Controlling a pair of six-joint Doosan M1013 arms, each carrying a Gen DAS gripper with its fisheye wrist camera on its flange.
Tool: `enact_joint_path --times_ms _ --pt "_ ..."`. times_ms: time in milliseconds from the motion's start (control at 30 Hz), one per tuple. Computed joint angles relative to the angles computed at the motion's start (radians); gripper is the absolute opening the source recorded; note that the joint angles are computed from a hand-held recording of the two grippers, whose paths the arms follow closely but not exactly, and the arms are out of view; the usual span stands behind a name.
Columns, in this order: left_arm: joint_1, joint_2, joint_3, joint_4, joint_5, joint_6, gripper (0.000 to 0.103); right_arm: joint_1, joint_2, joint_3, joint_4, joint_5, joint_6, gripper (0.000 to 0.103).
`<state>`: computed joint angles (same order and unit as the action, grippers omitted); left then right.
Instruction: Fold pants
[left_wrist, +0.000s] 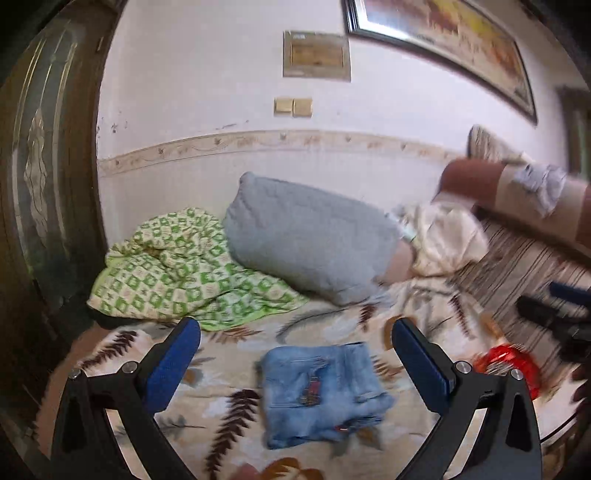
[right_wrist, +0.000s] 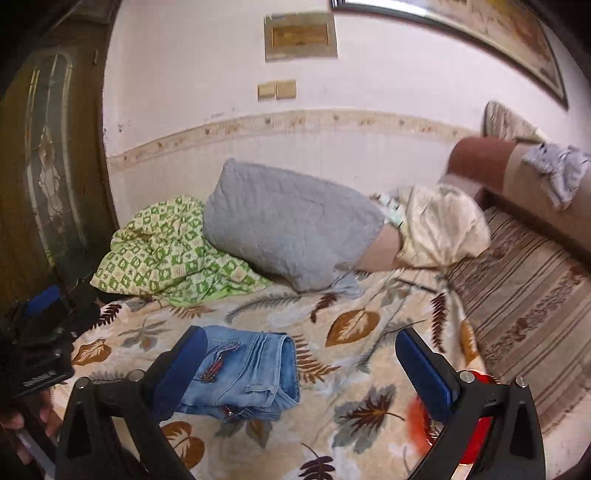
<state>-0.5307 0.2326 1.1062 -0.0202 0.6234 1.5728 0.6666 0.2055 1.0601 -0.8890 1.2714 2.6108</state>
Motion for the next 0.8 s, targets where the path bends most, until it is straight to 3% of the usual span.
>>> enact_joint_path --times_ms 133,267,433,633,800 --pt "-0.007 -0.005 0.034 0.031 0.022 -0.047 0.103 0.037 0.007 0.031 -0.061 0.041 0.047 0.103" --pt "-0.021 0.028 0.045 0.127 0.123 -0.134 0.103 0.015 0.013 0.101 0.017 0.022 0.079 0.103" --pt "-0.023 0.045 0.092 0.136 0.176 -0.159 0.103 -0.018 0.015 0.198 0.151 -0.034 0.13 0.103" --pt "-0.022 0.037 0.107 0.12 0.174 -0.139 0.103 -0.028 0.009 0.222 0.179 -0.049 0.125 0.103" --pt "-0.023 0.033 0.085 0.095 0.138 -0.138 0.103 -0.019 0.02 0.155 0.118 -0.009 0.078 0.103"
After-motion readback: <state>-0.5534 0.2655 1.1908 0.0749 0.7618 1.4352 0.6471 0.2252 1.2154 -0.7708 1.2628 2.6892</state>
